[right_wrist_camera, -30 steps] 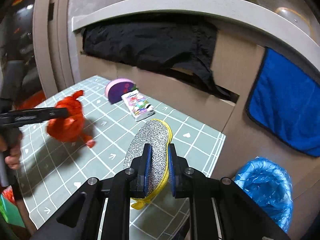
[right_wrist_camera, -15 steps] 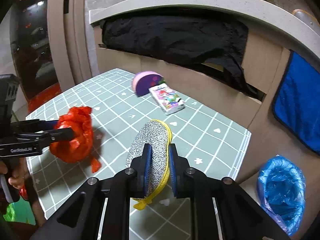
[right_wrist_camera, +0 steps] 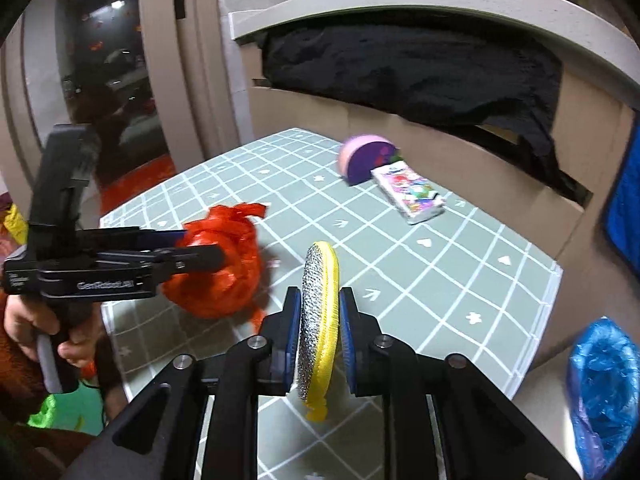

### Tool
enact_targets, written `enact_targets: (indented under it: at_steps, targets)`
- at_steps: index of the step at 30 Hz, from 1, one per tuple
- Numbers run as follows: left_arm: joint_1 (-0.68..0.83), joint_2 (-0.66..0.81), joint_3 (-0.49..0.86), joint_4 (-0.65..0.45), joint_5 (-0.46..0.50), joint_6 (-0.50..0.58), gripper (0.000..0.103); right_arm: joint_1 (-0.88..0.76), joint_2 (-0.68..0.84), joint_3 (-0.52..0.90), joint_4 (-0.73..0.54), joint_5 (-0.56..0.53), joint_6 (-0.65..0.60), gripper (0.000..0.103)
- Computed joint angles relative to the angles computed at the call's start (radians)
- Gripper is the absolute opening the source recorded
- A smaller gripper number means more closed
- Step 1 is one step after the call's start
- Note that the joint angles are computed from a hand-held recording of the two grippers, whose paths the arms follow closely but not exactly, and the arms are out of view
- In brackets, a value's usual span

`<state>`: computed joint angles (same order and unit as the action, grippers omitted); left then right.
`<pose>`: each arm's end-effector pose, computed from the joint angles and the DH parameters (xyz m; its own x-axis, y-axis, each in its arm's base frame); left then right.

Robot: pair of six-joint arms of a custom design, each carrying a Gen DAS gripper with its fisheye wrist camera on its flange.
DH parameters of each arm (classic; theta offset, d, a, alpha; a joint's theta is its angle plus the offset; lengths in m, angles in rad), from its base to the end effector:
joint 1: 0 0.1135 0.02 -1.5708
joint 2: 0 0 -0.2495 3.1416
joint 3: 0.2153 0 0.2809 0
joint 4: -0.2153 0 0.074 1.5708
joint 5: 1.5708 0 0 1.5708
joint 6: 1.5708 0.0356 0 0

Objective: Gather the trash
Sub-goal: 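Grasp the red plastic bag with the left tool while the right tool holds the sponge, then lift the red bag and grey sponge and carry both tools over the bin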

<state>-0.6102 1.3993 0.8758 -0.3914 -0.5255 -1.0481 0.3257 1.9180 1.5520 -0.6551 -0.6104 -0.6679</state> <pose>0.2635 -0.1624 0.1911 -0.5365 -0.5395 -0.6489 -0.4404 0.8349 -0.3300 0.4070 0.1590 0.2180 -0.2962 -0.6357 -0.7129 -0.9289 0.3653 0.0602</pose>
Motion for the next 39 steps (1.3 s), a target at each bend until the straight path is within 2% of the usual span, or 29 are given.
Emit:
enact_targets:
  at_steps: [2,4,15,21,22,23,25,39]
  targets:
    - [0.002,-0.007,-0.008,0.000,0.003,-0.006,0.055,0.006,0.006,0.005,-0.031,-0.015,-0.018,0.031]
    - [0.003,-0.012,-0.013,-0.002,0.007,-0.010,0.055,0.013,0.003,-0.010,-0.025,-0.011,-0.022,0.037]
    - [0.007,-0.035,-0.032,-0.016,0.017,-0.025,0.055,0.017,0.098,0.067,-0.074,0.005,0.030,0.037]
    - [-0.013,-0.019,-0.020,-0.016,0.015,-0.023,0.055,0.013,0.143,0.113,-0.116,-0.030,0.051,0.037]
    - [-0.015,-0.012,-0.015,-0.018,0.016,-0.023,0.055,0.013,0.143,0.112,-0.117,-0.036,0.049,0.034]
    - [-0.018,-0.002,-0.004,-0.022,0.015,-0.021,0.055,0.012,0.141,0.110,-0.119,-0.040,0.046,0.026]
    - [-0.021,0.012,0.013,-0.027,0.016,-0.015,0.055,0.007,0.135,0.104,-0.118,-0.046,0.036,0.015]
    - [-0.056,0.202,0.265,-0.073,0.010,0.070,0.055,-0.124,0.103,0.130,-0.114,-0.145,0.014,0.013]
